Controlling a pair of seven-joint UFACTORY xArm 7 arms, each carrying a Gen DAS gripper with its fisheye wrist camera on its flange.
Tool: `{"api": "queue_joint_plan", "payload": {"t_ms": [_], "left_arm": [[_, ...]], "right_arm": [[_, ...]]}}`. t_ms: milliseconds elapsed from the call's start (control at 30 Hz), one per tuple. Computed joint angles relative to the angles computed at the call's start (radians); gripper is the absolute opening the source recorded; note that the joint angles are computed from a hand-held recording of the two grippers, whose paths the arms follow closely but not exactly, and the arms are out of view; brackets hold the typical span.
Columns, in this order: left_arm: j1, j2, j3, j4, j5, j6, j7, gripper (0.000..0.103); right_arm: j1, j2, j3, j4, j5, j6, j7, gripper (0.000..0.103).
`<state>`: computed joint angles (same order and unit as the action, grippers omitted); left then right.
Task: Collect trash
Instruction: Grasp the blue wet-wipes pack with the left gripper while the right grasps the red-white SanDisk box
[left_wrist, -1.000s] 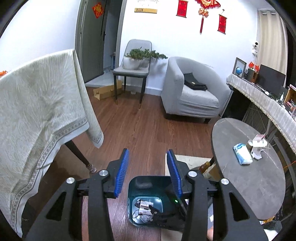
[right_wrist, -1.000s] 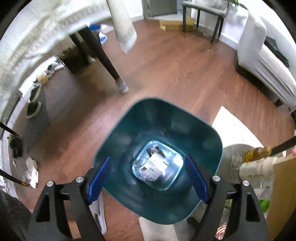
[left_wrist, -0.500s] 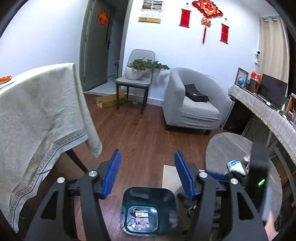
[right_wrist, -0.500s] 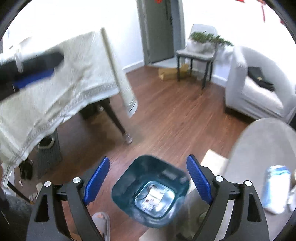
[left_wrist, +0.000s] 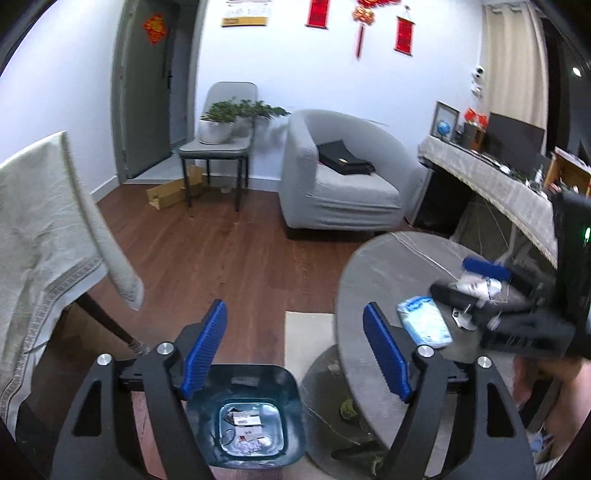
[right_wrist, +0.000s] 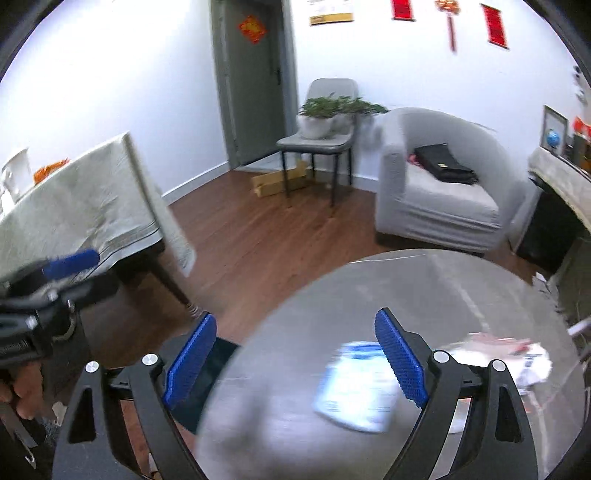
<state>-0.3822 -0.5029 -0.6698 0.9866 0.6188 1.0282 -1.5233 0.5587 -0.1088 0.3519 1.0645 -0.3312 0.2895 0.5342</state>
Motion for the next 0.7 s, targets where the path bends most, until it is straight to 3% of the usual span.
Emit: {"api": "queue_joint_plan", "payload": {"t_ms": [300, 567, 700], "left_arm": [[-0.013, 0.256, -0.017, 0.119, 0.129, -0.058, -0.083, 0.082], [-0.114, 0.545, -0.001, 0.311, 0.283, 0.028, -0.102, 0.085], [-0.182, 0.658, 0.039, 0.400, 0.319, 0.061, -0.064, 0.087]], "right_arm": [[-0.034, -0.169, -0.117, -0.170, 0.217, -0.051, -0.239, 0.089], [0.035, -0.203, -0.251, -0.228, 0.481, -0.059, -0.564, 0.089], [0.019, -0.191, -0.262, -0.227, 0.551, -0.042, -0.662, 0.089]]}}
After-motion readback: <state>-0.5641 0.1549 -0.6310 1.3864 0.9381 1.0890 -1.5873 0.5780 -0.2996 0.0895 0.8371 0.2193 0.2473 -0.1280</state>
